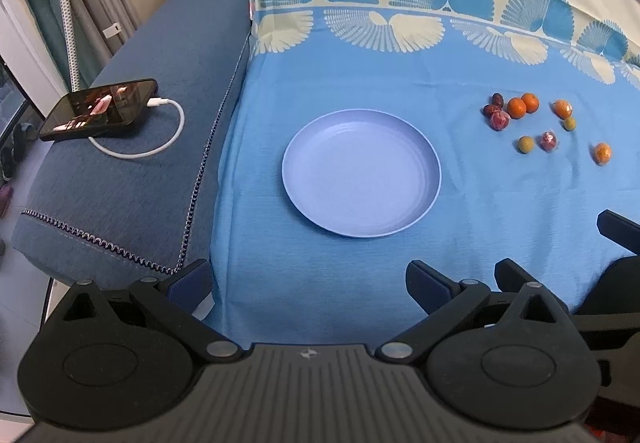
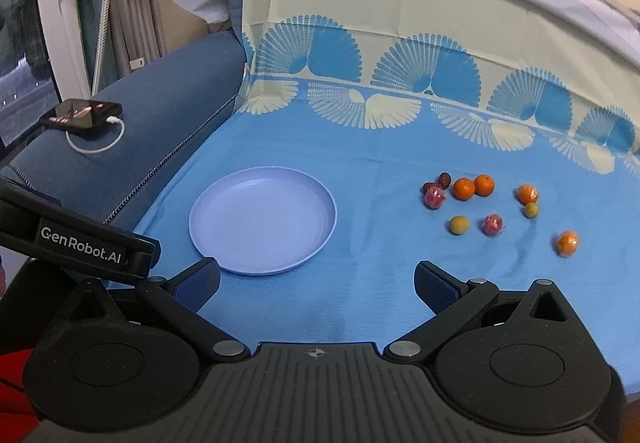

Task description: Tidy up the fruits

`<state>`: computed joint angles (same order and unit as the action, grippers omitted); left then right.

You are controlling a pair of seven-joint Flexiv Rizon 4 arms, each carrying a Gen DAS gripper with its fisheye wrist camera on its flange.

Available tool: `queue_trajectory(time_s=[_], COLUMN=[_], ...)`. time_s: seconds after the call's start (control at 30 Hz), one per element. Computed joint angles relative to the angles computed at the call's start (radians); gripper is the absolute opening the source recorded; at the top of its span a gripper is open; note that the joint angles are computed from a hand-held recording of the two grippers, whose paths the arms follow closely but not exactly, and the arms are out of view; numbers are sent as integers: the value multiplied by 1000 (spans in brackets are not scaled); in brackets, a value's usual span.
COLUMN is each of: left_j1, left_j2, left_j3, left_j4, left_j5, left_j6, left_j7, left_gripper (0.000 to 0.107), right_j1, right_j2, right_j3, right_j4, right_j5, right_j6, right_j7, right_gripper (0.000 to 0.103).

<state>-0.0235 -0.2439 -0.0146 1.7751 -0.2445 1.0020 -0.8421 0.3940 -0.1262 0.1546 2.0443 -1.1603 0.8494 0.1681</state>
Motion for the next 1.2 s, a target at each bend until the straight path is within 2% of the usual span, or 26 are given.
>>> queue_trajectory(time_s=[0.13, 0.27, 0.4, 0.5, 0.63, 0.7, 0.77, 0.8, 0.93, 0.97, 1.07, 1.13, 1.2], left_j1=[-19, -52, -97, -149, -227, -264, -310, -332, -381, -384, -393, -408, -399], left_j2=[-36, -95, -167, -254, -415, -500, -593, -636, -808, -844, -948, -975, -933], left_j3=[-7, -41, -85, -105, -108, -100, -74, -59, -27, -29, -27, 6, -27], left_j4=[-57, -137, -213, -298, -492, -593, -712, -773, -1037, -1099, -1299, -1339, -1256], left_j5=[27, 27, 19, 33, 55, 71, 106, 124, 156, 154, 154, 145, 176], left_j6=[-22, -23, -23, -37, -153, -193, -236, -259, -391, -432, -575, -576, -506], left_j7=[-41, -56, -28, -34, -87, -120, -163, -188, -270, -274, -243, -233, -223], left_gripper=[103, 103, 103, 103, 103, 103, 103, 103, 103, 103, 103, 102, 86], right_j1=[-33, -90, -167, -228, -276, -316, -357, -371, -394, -401, -390, -390, -397], right_j2=[10, 56, 86, 75, 2, -37, -78, -96, -156, -168, -175, -173, -166], right_j3=[-25, -44, -53, -75, -111, -142, -173, -185, -216, -219, -220, -220, -224], right_j4=[37, 114, 178, 216, 216, 217, 208, 201, 170, 166, 162, 164, 171], right_j5=[-54, -160, -90, -56, -62, -93, -118, -130, -157, -154, -172, -178, -217], right_j6=[17, -104, -174, -130, -140, -73, 5, 24, 26, 42, 16, 14, 34], right_j7=[108, 278, 332, 333, 360, 381, 386, 389, 377, 375, 397, 405, 434], right_gripper=[103, 103, 103, 102, 102, 100, 84, 82, 83, 87, 88, 87, 69])
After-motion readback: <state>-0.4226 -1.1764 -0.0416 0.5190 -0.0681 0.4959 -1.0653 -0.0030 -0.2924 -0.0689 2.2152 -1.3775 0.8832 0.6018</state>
